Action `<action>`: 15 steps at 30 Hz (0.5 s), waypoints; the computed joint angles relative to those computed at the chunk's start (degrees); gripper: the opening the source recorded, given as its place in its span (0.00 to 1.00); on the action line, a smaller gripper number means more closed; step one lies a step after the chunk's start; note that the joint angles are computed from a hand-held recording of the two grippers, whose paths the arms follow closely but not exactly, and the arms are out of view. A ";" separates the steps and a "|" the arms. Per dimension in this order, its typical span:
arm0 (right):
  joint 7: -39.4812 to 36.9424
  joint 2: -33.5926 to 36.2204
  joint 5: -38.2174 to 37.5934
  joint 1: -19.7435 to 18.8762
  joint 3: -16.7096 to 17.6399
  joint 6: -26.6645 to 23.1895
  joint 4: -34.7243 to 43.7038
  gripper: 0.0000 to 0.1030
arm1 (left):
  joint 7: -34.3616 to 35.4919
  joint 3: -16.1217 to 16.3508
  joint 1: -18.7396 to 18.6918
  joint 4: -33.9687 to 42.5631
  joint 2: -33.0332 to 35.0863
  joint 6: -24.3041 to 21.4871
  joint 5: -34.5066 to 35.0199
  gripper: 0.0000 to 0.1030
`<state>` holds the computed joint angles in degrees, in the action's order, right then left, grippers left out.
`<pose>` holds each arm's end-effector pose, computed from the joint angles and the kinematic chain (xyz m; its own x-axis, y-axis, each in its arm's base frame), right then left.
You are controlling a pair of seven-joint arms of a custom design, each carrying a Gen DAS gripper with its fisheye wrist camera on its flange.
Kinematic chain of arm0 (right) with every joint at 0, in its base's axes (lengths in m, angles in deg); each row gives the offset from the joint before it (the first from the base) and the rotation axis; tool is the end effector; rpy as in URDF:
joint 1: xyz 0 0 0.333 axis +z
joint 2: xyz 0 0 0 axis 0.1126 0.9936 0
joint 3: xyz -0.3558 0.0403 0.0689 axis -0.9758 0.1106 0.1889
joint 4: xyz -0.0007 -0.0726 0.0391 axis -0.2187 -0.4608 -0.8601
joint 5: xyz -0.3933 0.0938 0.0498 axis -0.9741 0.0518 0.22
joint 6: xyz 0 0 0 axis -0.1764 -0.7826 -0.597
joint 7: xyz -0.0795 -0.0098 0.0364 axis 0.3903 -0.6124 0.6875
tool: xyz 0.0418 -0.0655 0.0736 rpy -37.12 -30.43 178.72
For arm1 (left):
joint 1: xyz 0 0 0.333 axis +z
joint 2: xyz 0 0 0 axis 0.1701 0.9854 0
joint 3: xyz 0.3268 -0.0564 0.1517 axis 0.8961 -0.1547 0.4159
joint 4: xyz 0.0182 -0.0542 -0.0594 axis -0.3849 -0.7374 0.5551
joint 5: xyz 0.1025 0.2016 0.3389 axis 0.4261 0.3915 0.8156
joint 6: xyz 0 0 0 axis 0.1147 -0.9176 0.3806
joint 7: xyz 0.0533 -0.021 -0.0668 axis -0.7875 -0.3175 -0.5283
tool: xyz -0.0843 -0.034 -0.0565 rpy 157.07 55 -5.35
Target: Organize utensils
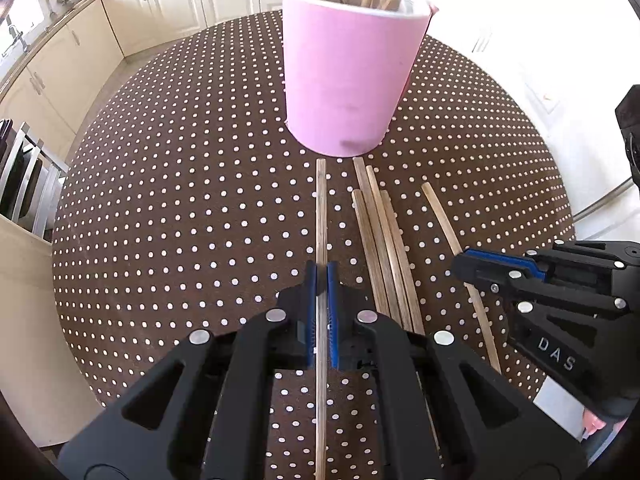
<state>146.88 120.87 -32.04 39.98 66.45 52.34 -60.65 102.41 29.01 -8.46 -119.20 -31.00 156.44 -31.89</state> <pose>0.6665 0.4963 0.4511 -0.0849 -0.9727 -0.2161 -0.9437 0.1481 -0.2959 0.7333 -0.3310 0.5065 -0.4445 -0.8932 0.0673 -0.8252 0.3791 -0.4188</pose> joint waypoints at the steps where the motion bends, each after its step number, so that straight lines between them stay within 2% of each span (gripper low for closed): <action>1: -0.03 -0.31 0.34 -0.30 0.16 0.72 -0.51 0.04 | -0.05 -0.09 0.03 0.43 0.19 -0.08 -0.19 0.05; 9: 2.14 -4.61 -0.86 -0.61 -0.18 8.91 -6.84 0.04 | -2.85 0.97 -0.04 0.63 -0.47 0.71 0.47 0.05; 15: 4.45 -7.21 -3.42 -0.41 -0.83 13.21 -10.21 0.04 | -5.77 2.14 -0.22 -2.69 -3.10 5.71 3.40 0.05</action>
